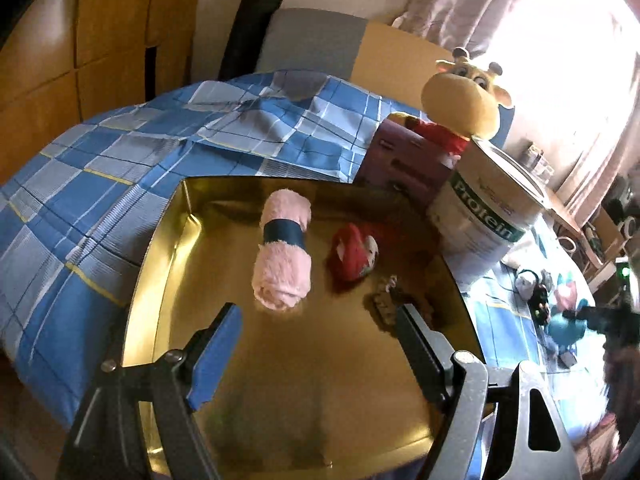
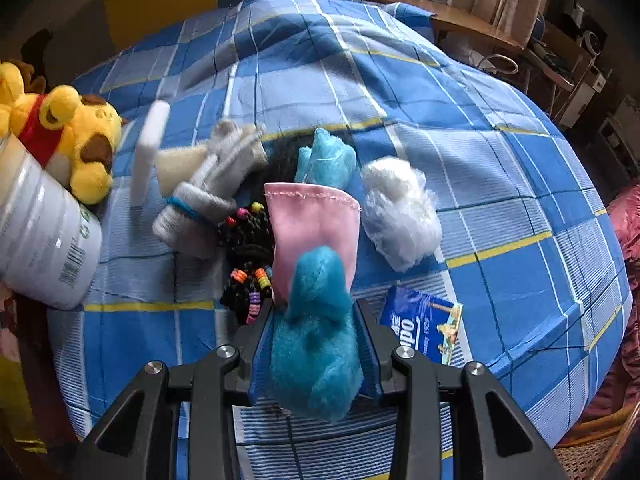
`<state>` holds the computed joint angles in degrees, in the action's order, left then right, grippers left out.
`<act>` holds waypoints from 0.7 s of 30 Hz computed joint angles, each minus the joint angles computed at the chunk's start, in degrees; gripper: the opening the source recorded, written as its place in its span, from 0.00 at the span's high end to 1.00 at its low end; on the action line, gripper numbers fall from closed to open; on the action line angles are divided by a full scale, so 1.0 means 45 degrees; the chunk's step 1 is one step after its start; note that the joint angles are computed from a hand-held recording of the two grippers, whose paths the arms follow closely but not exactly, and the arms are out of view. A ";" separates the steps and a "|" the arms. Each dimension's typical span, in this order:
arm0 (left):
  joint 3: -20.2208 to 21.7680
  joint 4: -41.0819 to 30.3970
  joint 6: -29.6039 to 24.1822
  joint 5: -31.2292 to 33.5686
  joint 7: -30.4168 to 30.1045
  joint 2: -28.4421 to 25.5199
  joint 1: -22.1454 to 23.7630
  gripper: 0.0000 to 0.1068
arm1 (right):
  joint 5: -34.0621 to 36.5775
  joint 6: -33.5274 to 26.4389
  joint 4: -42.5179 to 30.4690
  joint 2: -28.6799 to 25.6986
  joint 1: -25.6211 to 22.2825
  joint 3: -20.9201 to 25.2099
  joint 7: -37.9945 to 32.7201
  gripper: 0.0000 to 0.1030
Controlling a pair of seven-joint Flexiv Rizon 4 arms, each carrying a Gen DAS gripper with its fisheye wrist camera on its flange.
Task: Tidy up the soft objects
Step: 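Open the left gripper to release the rolled towel into the tray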
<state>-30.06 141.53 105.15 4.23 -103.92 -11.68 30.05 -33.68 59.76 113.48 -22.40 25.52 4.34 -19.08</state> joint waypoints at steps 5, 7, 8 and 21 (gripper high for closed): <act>0.0504 0.0131 0.0190 0.0151 0.0040 0.0339 -0.0460 0.26 | -0.0289 -0.0366 -0.0633 0.0117 0.0097 -0.0113 0.0039 0.64; 0.0915 0.0147 0.0249 0.0218 0.0051 0.0460 -0.0835 0.25 | -0.0409 -0.0671 -0.1223 0.0073 0.0108 -0.0195 -0.0041 0.64; 0.0866 0.0160 0.0241 0.0298 0.0021 0.0501 -0.0777 0.24 | -0.0504 -0.0866 -0.1541 0.0026 0.0129 -0.0247 -0.0090 0.64; 0.0475 0.0255 0.0282 0.0771 -0.0113 0.0582 -0.0332 0.24 | -0.1948 -0.3707 -1.0630 -0.3252 0.1661 -0.1530 -0.1987 0.64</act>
